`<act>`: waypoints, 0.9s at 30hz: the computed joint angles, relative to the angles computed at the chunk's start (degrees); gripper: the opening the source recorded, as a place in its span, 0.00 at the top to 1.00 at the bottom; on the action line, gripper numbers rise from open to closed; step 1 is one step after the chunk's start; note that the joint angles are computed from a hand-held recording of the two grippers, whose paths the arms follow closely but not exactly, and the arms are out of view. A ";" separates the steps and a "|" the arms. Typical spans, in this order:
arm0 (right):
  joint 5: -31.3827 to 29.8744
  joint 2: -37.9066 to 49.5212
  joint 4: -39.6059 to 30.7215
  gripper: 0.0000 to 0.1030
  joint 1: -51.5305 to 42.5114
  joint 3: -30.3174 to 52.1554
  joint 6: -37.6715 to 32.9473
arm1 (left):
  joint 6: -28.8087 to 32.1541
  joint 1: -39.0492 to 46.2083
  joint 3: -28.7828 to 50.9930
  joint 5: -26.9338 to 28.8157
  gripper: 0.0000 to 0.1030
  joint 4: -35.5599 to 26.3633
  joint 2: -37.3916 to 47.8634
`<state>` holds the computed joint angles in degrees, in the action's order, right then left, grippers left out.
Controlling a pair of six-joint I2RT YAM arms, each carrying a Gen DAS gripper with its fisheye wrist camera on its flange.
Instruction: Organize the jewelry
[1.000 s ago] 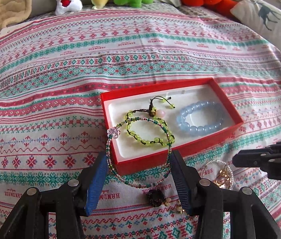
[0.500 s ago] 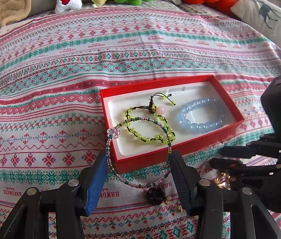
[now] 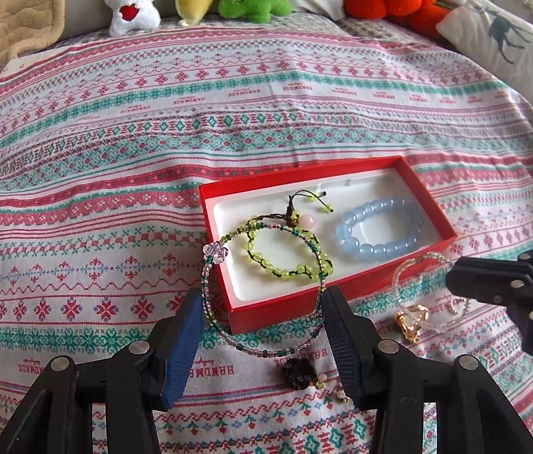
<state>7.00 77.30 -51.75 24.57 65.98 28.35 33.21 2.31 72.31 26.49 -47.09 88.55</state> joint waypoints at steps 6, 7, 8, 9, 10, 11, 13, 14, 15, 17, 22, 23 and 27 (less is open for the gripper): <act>-0.12 -4.18 0.63 0.97 -0.35 1.29 1.09 | -1.35 -0.90 0.05 -0.08 0.48 0.71 -0.18; -0.07 -4.52 0.85 0.97 -0.42 1.53 1.29 | -1.59 -1.18 -0.10 -0.25 0.48 1.11 -0.25; 0.19 -4.89 1.02 0.97 -0.23 1.74 1.68 | -1.84 -1.47 -0.19 -0.38 0.48 1.47 -0.30; 0.32 -5.06 1.15 0.97 -0.27 2.16 1.88 | -2.18 -1.81 -0.25 -0.51 0.48 1.86 -0.27; 0.32 -5.17 1.70 0.97 -0.40 2.17 2.10 | -2.56 -2.14 -0.33 -0.60 0.48 2.20 -0.20; 0.14 -5.09 2.26 0.97 -0.77 2.27 2.21 | -2.88 -2.47 -0.37 -0.66 0.48 2.47 -0.06; -0.24 -4.51 3.69 0.97 -1.52 2.42 2.27 | -3.78 -3.32 -0.46 -0.97 0.48 3.40 0.37; -0.76 -4.44 4.54 0.97 -1.96 2.25 2.33 | -4.28 -3.63 -0.43 -0.95 0.48 3.86 0.74; -1.51 -4.47 5.39 0.97 -2.36 2.02 2.60 | -4.86 -3.95 -0.33 -0.86 0.48 4.26 1.21; -3.42 -4.26 7.44 0.97 -3.55 1.50 3.01 | -6.10 -4.86 -0.27 -0.88 0.48 5.22 2.06; -8.68 -3.34 12.41 0.97 -6.57 -0.31 4.29 | -9.01 -6.61 0.10 -1.49 0.48 8.21 4.58; -9.29 -2.94 13.02 0.97 -7.01 -0.47 4.53 | -9.44 -6.80 0.40 -1.64 0.48 8.48 5.42; -11.06 -1.34 14.82 0.96 -8.23 -0.85 5.49 | -10.08 -7.54 0.69 -2.99 0.48 9.99 7.73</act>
<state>-4.06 75.96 -36.94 16.34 65.13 33.84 23.13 -5.22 72.99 23.50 -37.10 96.28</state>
